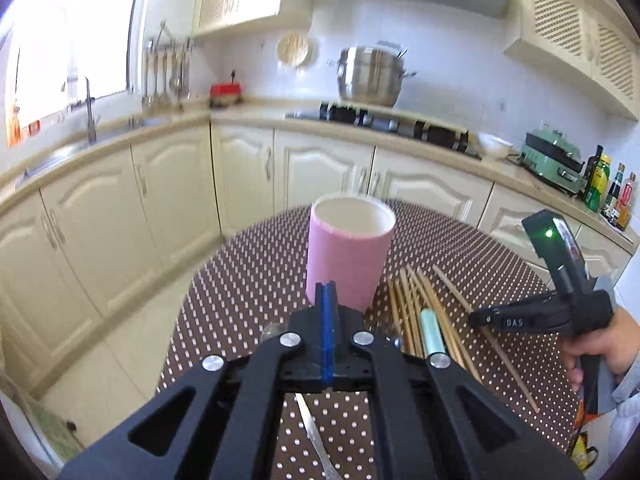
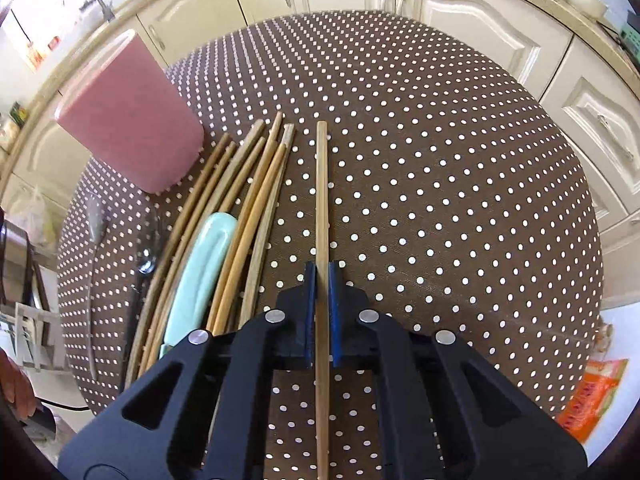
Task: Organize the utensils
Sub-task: 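Lift the silver spoon and chopstick with both tools and drop them into the pink cup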
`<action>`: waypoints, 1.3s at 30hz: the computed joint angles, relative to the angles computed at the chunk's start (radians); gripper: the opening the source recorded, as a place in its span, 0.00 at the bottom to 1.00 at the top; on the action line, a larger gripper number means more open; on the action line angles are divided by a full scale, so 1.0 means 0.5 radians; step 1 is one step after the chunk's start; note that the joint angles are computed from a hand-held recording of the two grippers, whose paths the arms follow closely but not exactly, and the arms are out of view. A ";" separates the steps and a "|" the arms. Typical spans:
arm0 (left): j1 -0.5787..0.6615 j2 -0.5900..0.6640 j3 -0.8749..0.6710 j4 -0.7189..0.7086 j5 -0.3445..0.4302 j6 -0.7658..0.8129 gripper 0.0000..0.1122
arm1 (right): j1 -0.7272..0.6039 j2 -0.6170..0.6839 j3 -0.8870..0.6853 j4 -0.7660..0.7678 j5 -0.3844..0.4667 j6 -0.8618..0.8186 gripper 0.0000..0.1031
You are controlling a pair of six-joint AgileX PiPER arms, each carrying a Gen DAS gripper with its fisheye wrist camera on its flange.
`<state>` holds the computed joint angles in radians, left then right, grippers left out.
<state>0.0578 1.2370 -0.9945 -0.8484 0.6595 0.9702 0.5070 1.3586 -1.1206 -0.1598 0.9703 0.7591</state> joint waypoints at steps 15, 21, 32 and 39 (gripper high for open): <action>0.018 0.674 -0.655 0.911 0.727 -0.822 0.42 | 0.166 0.074 -0.096 -0.080 0.078 0.123 0.07; -0.115 0.747 -0.681 1.135 0.661 -1.009 0.26 | 0.101 0.130 -0.084 -0.008 0.020 0.037 0.07; -0.146 0.599 -0.454 0.987 0.280 -0.885 0.02 | 0.167 0.074 0.049 -0.103 -0.135 0.147 0.06; -0.052 0.256 -0.165 0.441 -0.033 -0.391 0.02 | 0.305 -0.244 0.244 -0.369 -0.284 0.445 0.06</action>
